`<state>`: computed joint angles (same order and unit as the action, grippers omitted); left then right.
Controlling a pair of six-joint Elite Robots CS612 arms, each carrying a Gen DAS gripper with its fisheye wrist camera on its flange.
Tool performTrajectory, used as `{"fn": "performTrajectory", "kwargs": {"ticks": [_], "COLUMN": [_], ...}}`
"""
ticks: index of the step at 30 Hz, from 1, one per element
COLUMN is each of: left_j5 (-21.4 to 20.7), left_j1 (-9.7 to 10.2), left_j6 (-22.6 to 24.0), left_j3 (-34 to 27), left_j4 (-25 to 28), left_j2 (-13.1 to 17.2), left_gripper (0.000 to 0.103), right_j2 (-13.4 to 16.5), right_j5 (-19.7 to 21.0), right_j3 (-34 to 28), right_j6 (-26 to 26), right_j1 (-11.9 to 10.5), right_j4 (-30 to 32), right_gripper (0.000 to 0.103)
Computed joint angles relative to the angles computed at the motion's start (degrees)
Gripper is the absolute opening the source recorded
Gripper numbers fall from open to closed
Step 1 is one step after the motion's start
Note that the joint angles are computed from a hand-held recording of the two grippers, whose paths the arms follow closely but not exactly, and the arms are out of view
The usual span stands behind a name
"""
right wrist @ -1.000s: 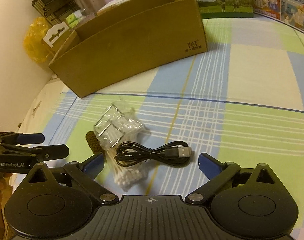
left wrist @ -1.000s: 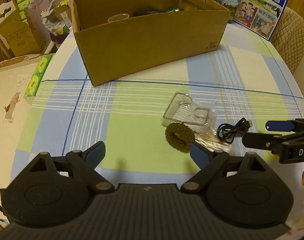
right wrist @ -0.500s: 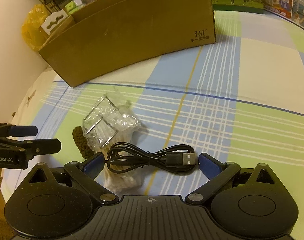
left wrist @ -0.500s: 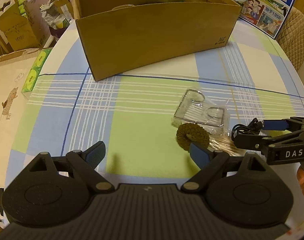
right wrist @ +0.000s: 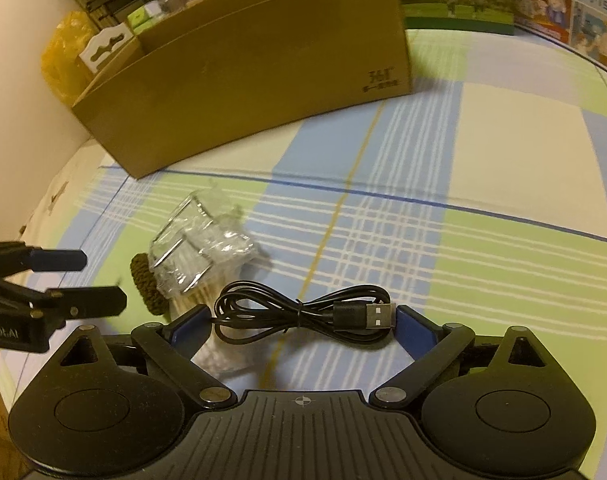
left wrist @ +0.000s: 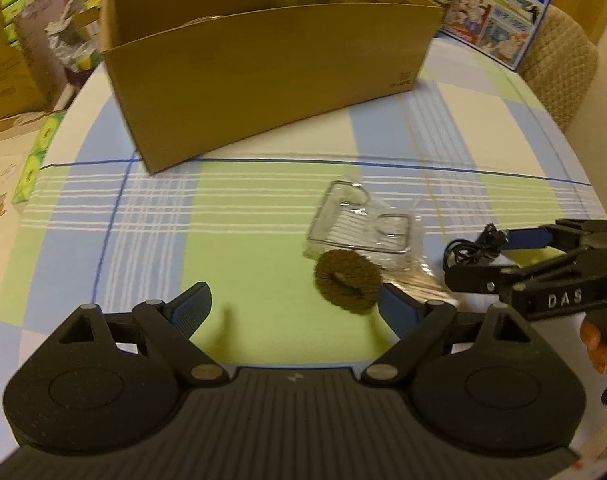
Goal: Organize objects
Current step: 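Grasp the black USB cable with the right tool while the left tool grasps the brown hair tie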
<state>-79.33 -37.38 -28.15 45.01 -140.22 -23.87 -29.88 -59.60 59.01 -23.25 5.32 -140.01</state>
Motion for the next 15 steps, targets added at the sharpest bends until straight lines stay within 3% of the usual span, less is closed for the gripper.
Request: {"fn": "performTrajectory", "kwargs": {"ticks": [5,12,15], "left_j5": [-2.14,-5.1,-7.71], "left_j1": [0.04,0.6,1.07], "left_j6": [2.37,5.0,4.89], "left_j3": [-0.47,-2.59,-2.69], "left_j4": [-2.8,-3.81,-5.66], "left_j2": [0.93,3.04,3.49], "left_gripper": [0.082,0.061,0.048], "right_j2": [-0.2,-0.27,-0.32], "right_j5": [0.04,-0.5,-0.62], "right_j3": [0.23,0.38,0.48], "right_j6": [1.75,3.38,3.59], "right_j1": [-0.5,-0.93,-1.03], "right_j4": [-0.87,-1.5,-1.62], "right_gripper": [0.094,0.094,0.093]}}
